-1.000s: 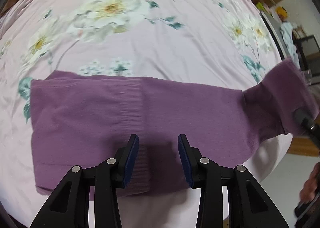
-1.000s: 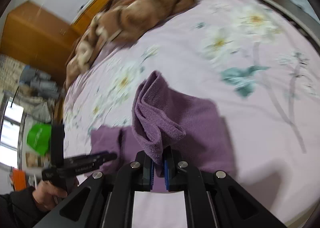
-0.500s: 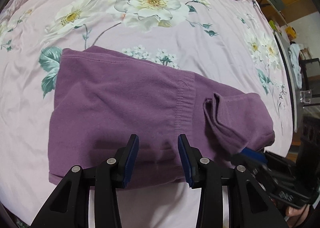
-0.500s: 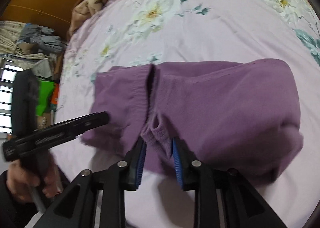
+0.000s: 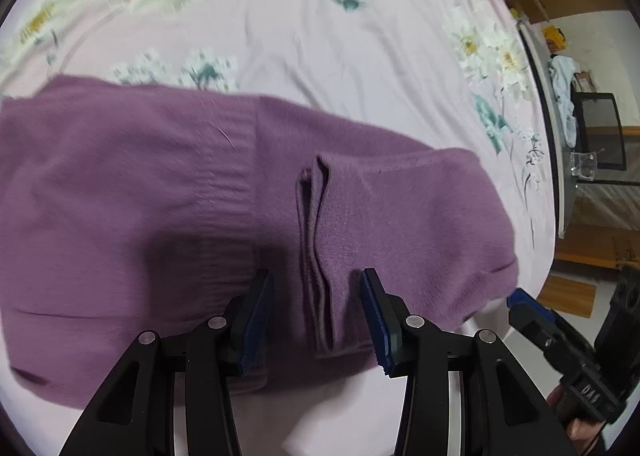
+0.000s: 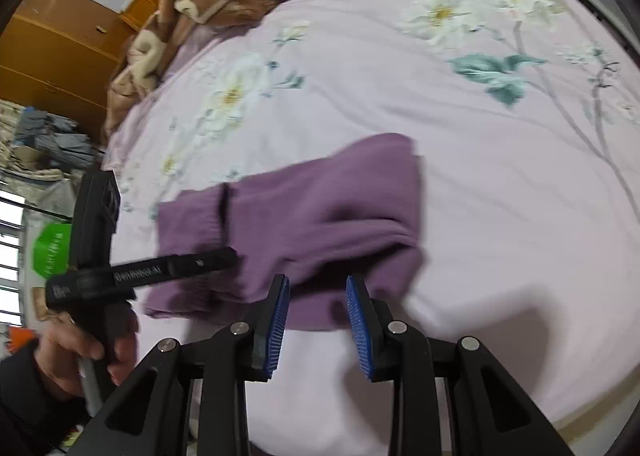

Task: Fold clothes
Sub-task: 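Lay the held end over the pants with the right gripper while the left gripper pinches the seam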

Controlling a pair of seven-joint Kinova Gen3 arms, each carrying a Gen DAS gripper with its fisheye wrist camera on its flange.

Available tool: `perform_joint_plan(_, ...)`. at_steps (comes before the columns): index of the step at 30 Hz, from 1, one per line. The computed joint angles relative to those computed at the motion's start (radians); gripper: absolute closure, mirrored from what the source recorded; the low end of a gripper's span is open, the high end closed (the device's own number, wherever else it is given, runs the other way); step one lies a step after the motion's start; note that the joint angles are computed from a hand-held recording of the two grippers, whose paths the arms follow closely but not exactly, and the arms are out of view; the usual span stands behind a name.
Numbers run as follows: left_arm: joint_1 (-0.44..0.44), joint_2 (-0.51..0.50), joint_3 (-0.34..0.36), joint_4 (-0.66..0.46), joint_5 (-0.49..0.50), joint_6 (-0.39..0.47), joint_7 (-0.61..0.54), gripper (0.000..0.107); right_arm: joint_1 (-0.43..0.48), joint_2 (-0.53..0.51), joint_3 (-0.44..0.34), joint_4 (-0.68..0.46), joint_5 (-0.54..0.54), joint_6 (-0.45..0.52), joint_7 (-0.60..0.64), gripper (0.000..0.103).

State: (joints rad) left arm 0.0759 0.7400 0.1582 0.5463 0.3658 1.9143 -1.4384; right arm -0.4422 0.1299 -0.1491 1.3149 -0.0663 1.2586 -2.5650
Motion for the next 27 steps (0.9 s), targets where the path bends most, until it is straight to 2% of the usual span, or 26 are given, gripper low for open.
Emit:
perform_joint_plan(2, 0.008, 0.002, -0.002, 0.004, -0.004, -0.004, 0.002, 0.065, -0.009, 0.004, -0.001, 0.0, 0.027, 0.035, -0.007, 0.072)
perform_joint_plan(6, 0.02, 0.001, -0.005, -0.004, -0.018, -0.017, -0.015, 0.087, -0.029, 0.032, 0.003, -0.006, 0.09, 0.07, -0.022, 0.072)
perform_joint_plan(8, 0.027, 0.011, -0.008, -0.026, -0.029, -0.007, -0.016, 0.089, -0.025, 0.049, 0.009, 0.003, 0.097, 0.06, -0.006, 0.072)
perform_joint_plan(9, 0.031, 0.02, -0.009, -0.046, -0.035, 0.005, -0.015, 0.09, -0.019, 0.05, 0.011, 0.01, 0.091, 0.051, 0.006, 0.079)
perform_joint_plan(10, 0.036, 0.027, -0.01, -0.063, -0.041, 0.014, -0.015, 0.091, -0.015, 0.055, 0.012, 0.007, 0.09, 0.047, 0.022, 0.1)
perform_joint_plan(15, 0.061, 0.03, -0.02, -0.088, -0.075, 0.021, -0.025, 0.094, -0.065, 0.049, 0.002, -0.031, 0.173, 0.117, 0.055, 0.1)
perform_joint_plan(17, 0.06, 0.021, -0.021, -0.066, -0.076, 0.01, -0.023, 0.094, -0.085, 0.042, 0.001, -0.024, 0.176, 0.153, 0.064, 0.1)
perform_joint_plan(19, 0.063, 0.018, -0.021, -0.059, -0.08, 0.008, -0.025, 0.094, -0.072, 0.036, -0.009, 0.008, 0.133, 0.165, 0.072, 0.101)
perform_joint_plan(23, 0.07, 0.018, -0.022, -0.074, -0.094, 0.017, -0.05, 0.094, -0.057, 0.006, -0.009, 0.054, 0.084, 0.157, 0.068, 0.1)
perform_joint_plan(26, 0.062, 0.017, -0.021, -0.08, -0.093, 0.022, -0.064, 0.094, -0.062, -0.018, -0.011, 0.038, 0.14, 0.141, 0.055, 0.097)
perform_joint_plan(27, 0.061, 0.019, -0.021, -0.083, -0.092, 0.024, -0.062, 0.094, -0.059, -0.017, -0.006, 0.031, 0.148, 0.129, 0.07, 0.091)
